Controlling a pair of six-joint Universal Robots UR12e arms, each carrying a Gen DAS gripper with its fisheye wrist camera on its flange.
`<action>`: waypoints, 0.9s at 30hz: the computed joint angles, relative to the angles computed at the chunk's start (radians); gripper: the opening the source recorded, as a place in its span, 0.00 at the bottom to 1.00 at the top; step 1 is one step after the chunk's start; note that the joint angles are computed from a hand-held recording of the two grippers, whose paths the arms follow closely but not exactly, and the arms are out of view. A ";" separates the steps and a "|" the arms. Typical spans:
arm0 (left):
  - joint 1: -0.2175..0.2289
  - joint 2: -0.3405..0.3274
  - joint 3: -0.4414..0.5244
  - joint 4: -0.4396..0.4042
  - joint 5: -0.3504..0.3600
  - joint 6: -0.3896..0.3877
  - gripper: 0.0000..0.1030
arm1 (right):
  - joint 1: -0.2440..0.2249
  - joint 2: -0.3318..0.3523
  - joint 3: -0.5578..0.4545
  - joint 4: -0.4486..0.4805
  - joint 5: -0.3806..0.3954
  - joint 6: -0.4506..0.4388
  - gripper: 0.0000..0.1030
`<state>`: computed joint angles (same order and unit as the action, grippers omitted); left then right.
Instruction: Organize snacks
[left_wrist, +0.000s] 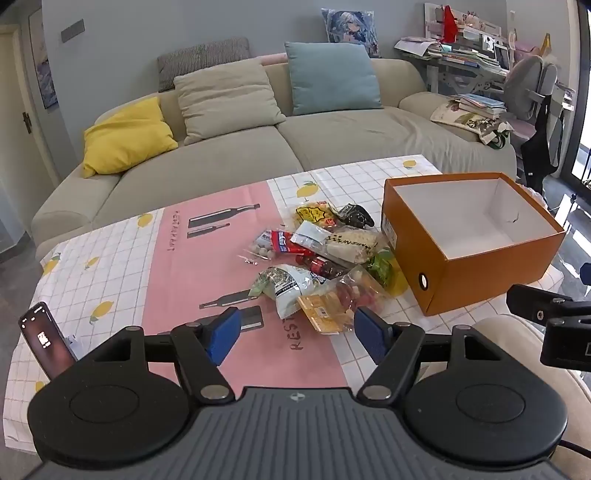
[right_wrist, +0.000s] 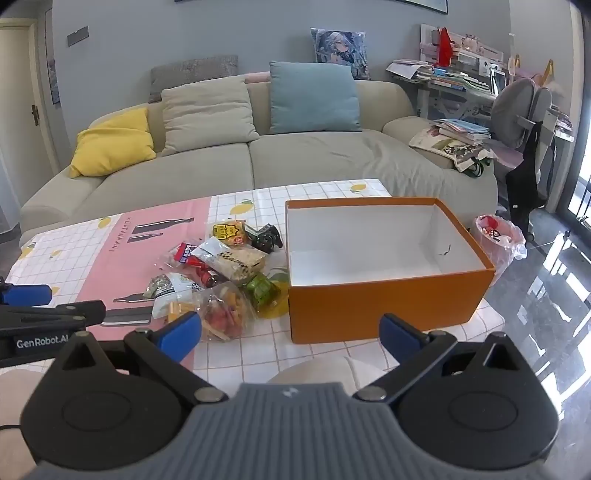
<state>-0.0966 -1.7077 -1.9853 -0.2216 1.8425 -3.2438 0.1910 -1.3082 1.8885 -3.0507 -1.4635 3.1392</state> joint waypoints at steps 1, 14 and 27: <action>0.000 -0.001 0.000 0.006 0.002 0.005 0.80 | 0.000 0.000 0.000 -0.001 0.001 0.002 0.97; 0.003 0.007 -0.013 0.038 -0.016 0.000 0.78 | 0.008 0.000 -0.009 0.036 -0.022 -0.004 0.97; 0.002 0.005 -0.015 0.053 -0.022 -0.016 0.78 | 0.010 -0.002 -0.009 0.037 -0.026 -0.010 0.97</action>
